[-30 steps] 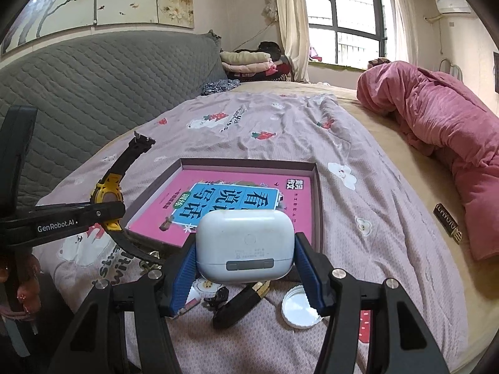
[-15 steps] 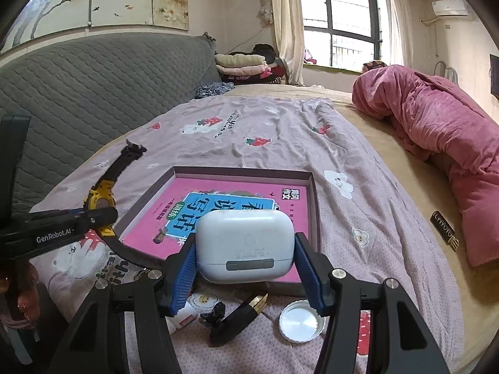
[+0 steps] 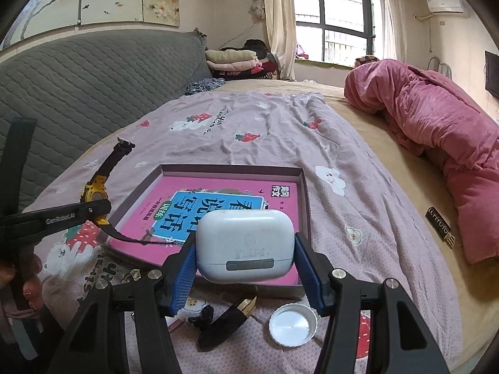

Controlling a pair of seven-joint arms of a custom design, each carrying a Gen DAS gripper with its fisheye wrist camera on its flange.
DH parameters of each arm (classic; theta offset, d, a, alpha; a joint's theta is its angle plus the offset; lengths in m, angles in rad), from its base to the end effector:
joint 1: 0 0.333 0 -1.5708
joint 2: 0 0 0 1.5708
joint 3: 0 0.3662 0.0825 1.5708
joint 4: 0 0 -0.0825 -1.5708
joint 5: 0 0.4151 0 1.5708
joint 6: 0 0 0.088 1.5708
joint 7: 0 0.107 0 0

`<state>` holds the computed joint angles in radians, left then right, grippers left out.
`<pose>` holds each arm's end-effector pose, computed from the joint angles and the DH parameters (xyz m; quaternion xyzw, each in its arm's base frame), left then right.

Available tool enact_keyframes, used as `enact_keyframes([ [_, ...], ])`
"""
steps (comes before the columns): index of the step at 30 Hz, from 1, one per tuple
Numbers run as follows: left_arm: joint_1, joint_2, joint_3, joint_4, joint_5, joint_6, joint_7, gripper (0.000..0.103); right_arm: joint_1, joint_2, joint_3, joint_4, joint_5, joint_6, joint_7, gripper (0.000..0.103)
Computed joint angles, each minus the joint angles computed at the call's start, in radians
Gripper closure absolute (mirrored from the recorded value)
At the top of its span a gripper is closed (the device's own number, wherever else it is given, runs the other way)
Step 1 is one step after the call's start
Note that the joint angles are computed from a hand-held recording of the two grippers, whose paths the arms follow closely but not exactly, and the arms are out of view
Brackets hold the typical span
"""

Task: Organize rigid objects
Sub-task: 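Lift the watch with left gripper while right gripper lifts the earbud case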

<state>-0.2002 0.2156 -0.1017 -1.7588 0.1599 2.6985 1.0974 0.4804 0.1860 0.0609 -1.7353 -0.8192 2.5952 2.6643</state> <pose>0.6778 -0.2097 0.5645 -0.6811 0.6391 -0.3079 0.1813 0.5946 0.3701 0.5784 -0.6417 0.6353 -0.2932 0.3142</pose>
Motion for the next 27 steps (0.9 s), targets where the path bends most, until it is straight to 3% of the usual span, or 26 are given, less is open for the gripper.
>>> enact_keyframes([
  [10, -0.011, 0.096, 0.013, 0.118, 0.009, -0.108, -0.017, 0.086, -0.003, 0.002, -0.001, 0.000, 0.013, -0.007, -0.008, 0.044],
  [27, -0.026, 0.128, 0.016, 0.122, 0.012, -0.176, 0.017, 0.086, -0.007, 0.017, -0.005, 0.009, 0.028, -0.032, -0.018, 0.044],
])
